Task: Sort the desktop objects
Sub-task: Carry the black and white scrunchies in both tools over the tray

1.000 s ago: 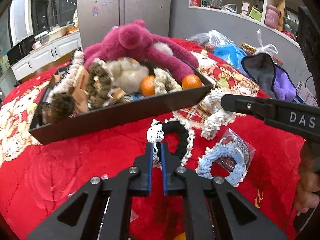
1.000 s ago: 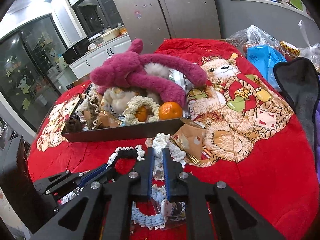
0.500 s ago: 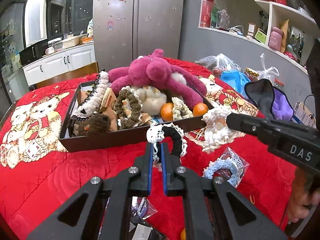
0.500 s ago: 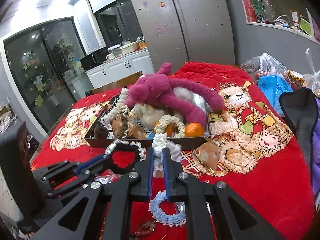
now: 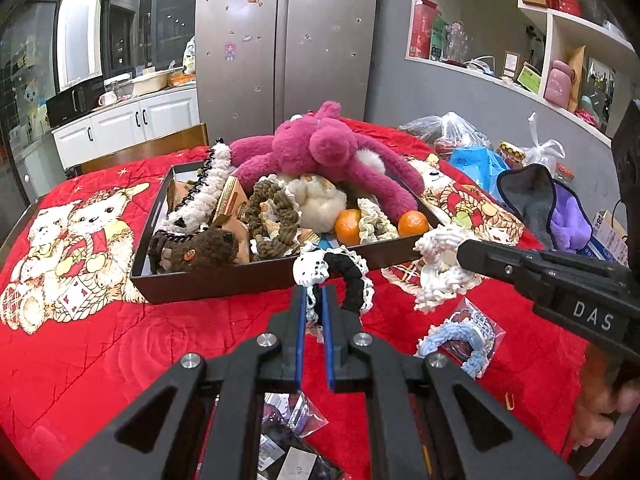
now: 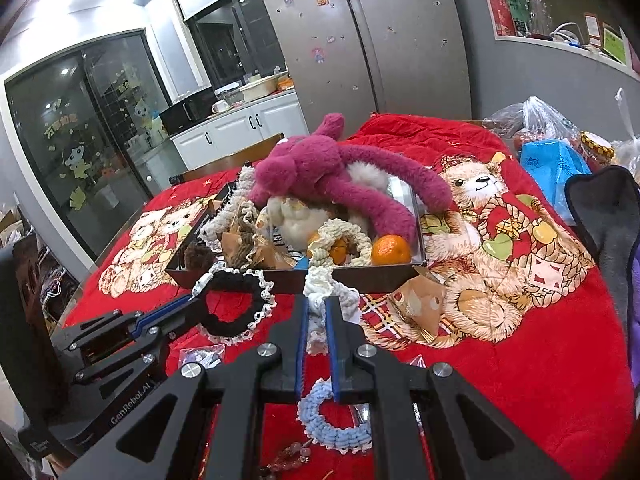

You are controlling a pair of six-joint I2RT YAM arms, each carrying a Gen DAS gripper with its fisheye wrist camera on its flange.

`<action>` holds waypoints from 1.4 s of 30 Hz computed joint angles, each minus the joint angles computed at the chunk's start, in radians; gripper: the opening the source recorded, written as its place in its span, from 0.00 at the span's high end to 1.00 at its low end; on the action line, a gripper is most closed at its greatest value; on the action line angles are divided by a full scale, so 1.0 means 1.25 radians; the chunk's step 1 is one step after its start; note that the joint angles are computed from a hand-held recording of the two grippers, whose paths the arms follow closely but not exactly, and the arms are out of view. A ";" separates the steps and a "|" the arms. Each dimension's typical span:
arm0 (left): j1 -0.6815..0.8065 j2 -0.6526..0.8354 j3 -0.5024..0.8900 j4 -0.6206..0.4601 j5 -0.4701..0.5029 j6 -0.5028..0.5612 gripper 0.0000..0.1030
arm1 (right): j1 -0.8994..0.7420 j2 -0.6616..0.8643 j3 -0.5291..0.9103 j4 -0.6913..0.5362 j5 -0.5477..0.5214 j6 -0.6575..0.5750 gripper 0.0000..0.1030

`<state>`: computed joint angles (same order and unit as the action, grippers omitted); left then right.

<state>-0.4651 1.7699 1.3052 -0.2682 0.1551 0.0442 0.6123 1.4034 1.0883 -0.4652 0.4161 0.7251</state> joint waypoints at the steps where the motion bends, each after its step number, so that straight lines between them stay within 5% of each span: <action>1: 0.002 -0.001 0.000 0.000 0.001 -0.001 0.92 | 0.001 0.001 0.001 0.001 0.000 0.000 0.91; 13: 0.024 0.005 0.059 -0.030 0.027 -0.030 0.92 | -0.008 0.019 0.022 0.010 0.020 0.013 0.91; 26: 0.014 0.175 0.355 -0.170 -0.020 -0.032 0.92 | -0.094 0.123 0.218 -0.095 -0.010 -0.013 0.91; 29: 0.017 0.201 0.382 -0.175 -0.020 -0.019 0.92 | -0.121 0.150 0.275 -0.111 -0.049 -0.013 0.91; 35: 0.014 0.212 0.389 -0.143 -0.027 0.017 0.92 | -0.121 0.207 0.348 -0.124 0.036 -0.053 0.91; 42: 0.027 0.213 0.398 -0.154 0.003 0.020 0.92 | -0.134 0.245 0.342 -0.124 0.013 -0.067 0.91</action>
